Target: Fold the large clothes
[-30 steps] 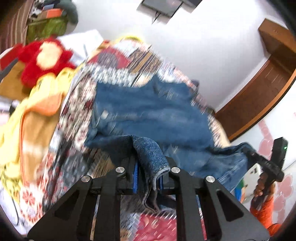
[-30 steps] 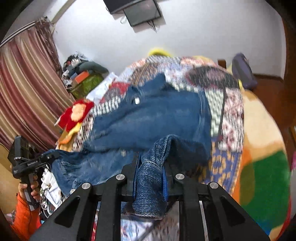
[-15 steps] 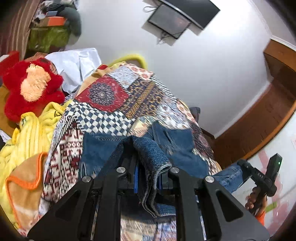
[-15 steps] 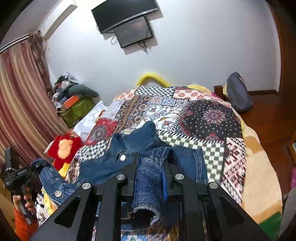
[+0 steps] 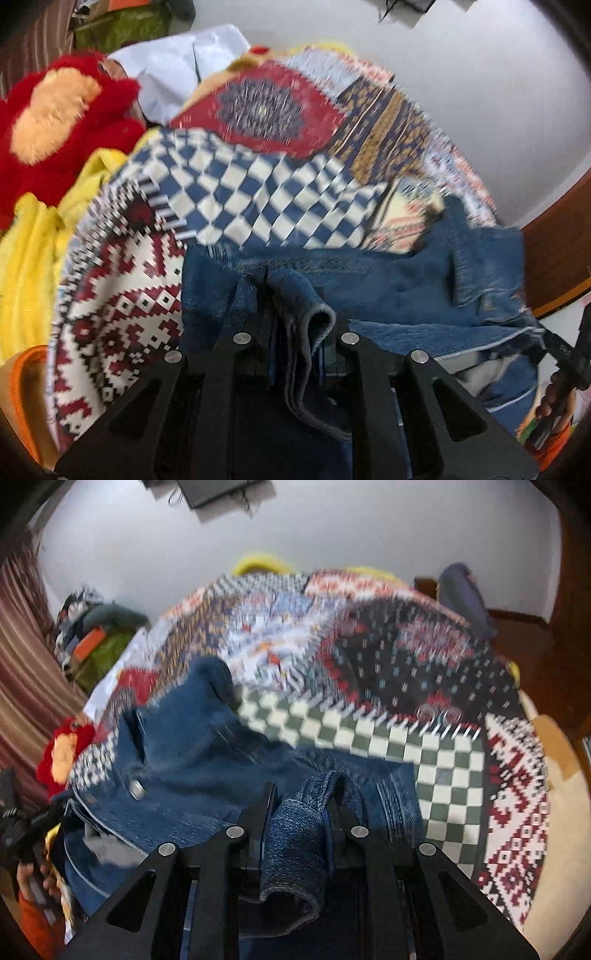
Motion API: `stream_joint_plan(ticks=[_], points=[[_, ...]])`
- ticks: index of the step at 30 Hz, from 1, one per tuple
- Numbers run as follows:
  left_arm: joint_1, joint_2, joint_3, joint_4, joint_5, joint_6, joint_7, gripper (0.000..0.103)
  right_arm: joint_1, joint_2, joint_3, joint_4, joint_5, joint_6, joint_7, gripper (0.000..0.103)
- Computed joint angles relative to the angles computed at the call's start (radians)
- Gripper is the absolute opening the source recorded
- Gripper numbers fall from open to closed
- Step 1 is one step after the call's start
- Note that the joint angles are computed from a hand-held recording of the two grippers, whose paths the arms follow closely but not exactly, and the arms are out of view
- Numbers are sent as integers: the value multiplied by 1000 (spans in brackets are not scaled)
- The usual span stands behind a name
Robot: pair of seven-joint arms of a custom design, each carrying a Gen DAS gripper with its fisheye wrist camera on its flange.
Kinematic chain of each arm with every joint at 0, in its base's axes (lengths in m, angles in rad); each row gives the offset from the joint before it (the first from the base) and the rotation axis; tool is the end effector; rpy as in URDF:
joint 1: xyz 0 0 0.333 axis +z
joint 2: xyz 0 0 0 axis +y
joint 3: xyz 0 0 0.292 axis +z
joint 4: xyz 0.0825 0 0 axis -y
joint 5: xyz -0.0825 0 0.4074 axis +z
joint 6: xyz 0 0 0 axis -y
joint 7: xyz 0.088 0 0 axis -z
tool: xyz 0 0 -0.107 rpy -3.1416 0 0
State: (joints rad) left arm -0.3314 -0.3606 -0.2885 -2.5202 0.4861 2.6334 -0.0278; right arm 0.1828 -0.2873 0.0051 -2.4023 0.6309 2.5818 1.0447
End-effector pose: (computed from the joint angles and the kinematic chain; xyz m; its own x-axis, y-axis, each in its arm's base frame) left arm 0.3889 -0.2912 0.4120 0.4597 -0.8242 0.3308 -0.6821 -0.5662 -0.4627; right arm 0.5055 0.0855 0.4372 0.3166 -0.9065 -0.2791 -0.8425 -0.1335 -0.5219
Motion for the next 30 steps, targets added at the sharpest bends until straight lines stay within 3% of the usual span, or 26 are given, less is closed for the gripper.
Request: stream_joint_plan(ticks=[5, 6, 7, 9, 10, 13, 15, 18, 20, 25, 30], points=[[1, 43, 1, 6, 6, 0, 14, 20, -9, -23, -55, 10, 59, -113, -121, 19], [0, 46, 0, 11, 1, -16, 18, 20, -38, -40, -23, -3, 18, -87, -86, 19], [-2, 48, 3, 12, -3, -21, 24, 20, -103, -76, 42, -38, -94, -6, -12, 19], [-9, 51, 9, 20, -19, -40, 45, 20, -174, -115, 98, -84, -316, 110, 128, 19], [-13, 55, 11, 31, -29, -58, 61, 20, -189, -124, 86, -84, -344, 98, 140, 19], [-30, 55, 7, 70, -49, -136, 123, 20, -174, -163, -23, -64, -284, -49, 105, 19], [-41, 40, 1, 96, -60, -197, 157, 24, -184, -202, -36, -85, -279, -77, 84, 19], [-52, -23, -24, 120, -43, -296, 169, 43, -190, -276, -33, -128, -288, -113, 42, 20], [-49, -64, -50, 133, -2, -360, 138, 77, -170, -336, -36, -167, -262, -144, 6, 19], [-92, -155, -67, 143, 23, -460, 157, 94, -96, -457, -32, -250, -171, -198, -61, 19], [-174, -131, -37, 136, -82, -449, 315, 96, -24, -500, -10, -284, -103, -267, -94, 20]])
